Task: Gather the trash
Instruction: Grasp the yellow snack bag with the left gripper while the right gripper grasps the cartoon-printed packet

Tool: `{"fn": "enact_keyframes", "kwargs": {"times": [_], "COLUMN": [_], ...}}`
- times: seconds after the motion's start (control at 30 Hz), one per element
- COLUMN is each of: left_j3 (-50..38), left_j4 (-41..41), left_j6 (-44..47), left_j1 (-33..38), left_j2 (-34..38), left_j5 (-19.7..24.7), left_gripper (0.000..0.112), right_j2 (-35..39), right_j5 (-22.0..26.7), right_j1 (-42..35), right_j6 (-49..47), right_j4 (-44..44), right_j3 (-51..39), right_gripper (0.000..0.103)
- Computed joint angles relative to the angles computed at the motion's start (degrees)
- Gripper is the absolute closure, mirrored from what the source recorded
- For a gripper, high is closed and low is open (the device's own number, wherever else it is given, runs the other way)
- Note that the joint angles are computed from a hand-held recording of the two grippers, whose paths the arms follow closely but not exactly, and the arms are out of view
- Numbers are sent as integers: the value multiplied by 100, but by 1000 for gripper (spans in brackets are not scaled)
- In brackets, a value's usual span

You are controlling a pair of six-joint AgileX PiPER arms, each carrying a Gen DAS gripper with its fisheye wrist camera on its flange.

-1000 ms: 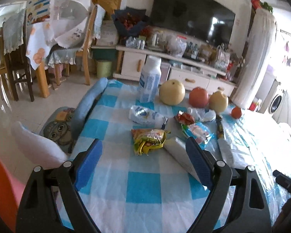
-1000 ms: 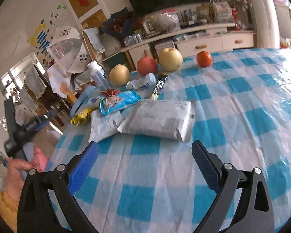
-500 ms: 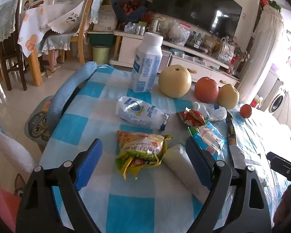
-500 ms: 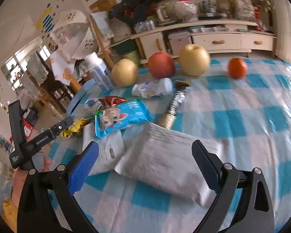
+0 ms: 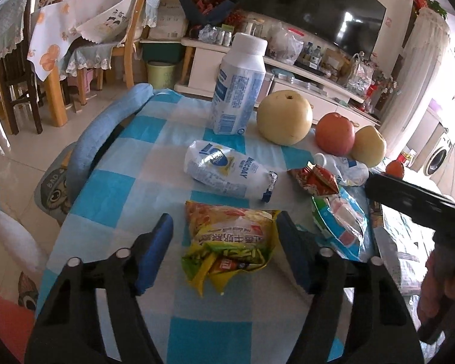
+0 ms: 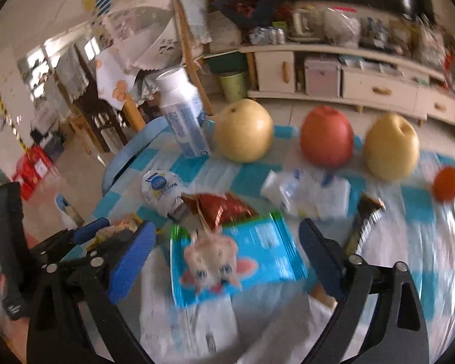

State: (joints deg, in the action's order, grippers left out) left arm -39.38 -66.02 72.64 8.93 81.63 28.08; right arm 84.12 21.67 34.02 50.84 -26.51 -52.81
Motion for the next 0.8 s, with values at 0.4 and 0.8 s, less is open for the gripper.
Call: {"fn": "enact_keyframes", "kwargs": {"times": [0.4,0.8], "left_j3": [-216,138], "left_j4": [98,722], "left_j6": [-210,-373], "left_j1": [124,-297], "left_j2": [327,-162], "left_j5": [437,222], "left_gripper": [54,63], "right_j2": [1333,385], "right_j5": [206,-339], "right_j1": [-276,28], "right_j6": [-2934,-2212], "right_j4": [1809,1260], "right_j3": [-1003,306], "right_gripper": [62,81]}}
